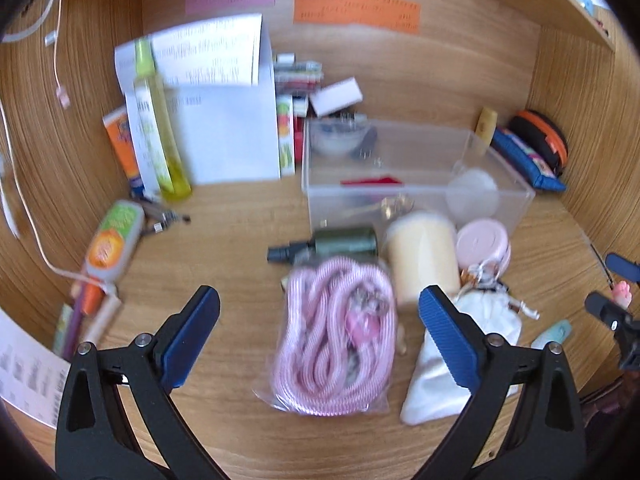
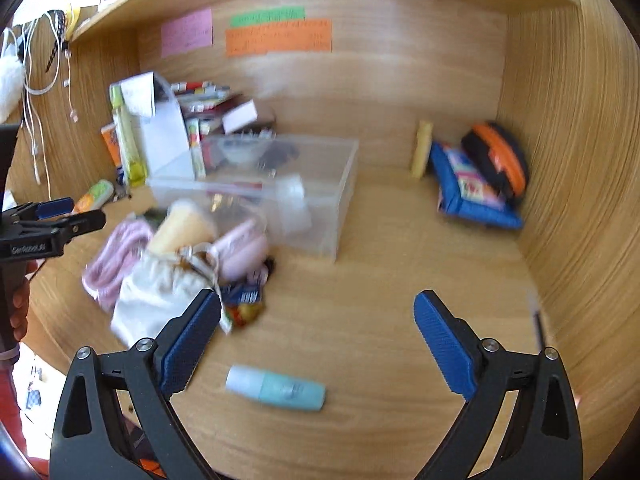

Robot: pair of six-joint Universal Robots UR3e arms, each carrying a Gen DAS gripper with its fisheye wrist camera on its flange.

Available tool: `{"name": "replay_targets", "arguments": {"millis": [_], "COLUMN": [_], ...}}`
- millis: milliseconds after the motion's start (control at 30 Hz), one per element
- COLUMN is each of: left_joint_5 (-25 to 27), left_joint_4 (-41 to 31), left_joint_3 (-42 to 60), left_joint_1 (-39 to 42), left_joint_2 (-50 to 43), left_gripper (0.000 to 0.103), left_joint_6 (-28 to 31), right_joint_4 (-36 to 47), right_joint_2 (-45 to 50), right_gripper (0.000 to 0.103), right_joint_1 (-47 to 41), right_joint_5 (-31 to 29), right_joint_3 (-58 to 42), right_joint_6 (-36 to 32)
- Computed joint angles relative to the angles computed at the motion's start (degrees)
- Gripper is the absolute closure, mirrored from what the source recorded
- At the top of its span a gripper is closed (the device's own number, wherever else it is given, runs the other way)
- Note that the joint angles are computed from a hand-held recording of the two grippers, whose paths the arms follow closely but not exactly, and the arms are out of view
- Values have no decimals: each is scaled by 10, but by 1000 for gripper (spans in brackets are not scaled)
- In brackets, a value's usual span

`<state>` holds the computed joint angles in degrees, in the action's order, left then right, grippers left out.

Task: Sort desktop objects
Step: 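Move both tools back toward the remaining items on the desk, then grasp the bagged pink rope with the left tool while the right tool grasps the mint-green tube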

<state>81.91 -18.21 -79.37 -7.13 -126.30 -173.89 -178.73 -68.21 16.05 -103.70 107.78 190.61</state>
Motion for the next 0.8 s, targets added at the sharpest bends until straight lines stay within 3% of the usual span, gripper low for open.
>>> {"name": "replay_targets", "arguments": {"millis": [400,800], "left_joint_5": [11,-7], "left_joint_4": [-18,-101], "left_joint_3": [-18,96], "left_joint_1": [-7,-8], "left_joint_2": [-21,-94], "left_gripper": [2,1], "left_joint_6": [-12,-12], "right_joint_4": [15,17], "right_joint_2": [62,91], "right_gripper": [6,8], "right_joint_1": [35,50], "right_joint_5": [-7,-40], "right_joint_3": [-3,-17], "right_joint_6": [29,54]}}
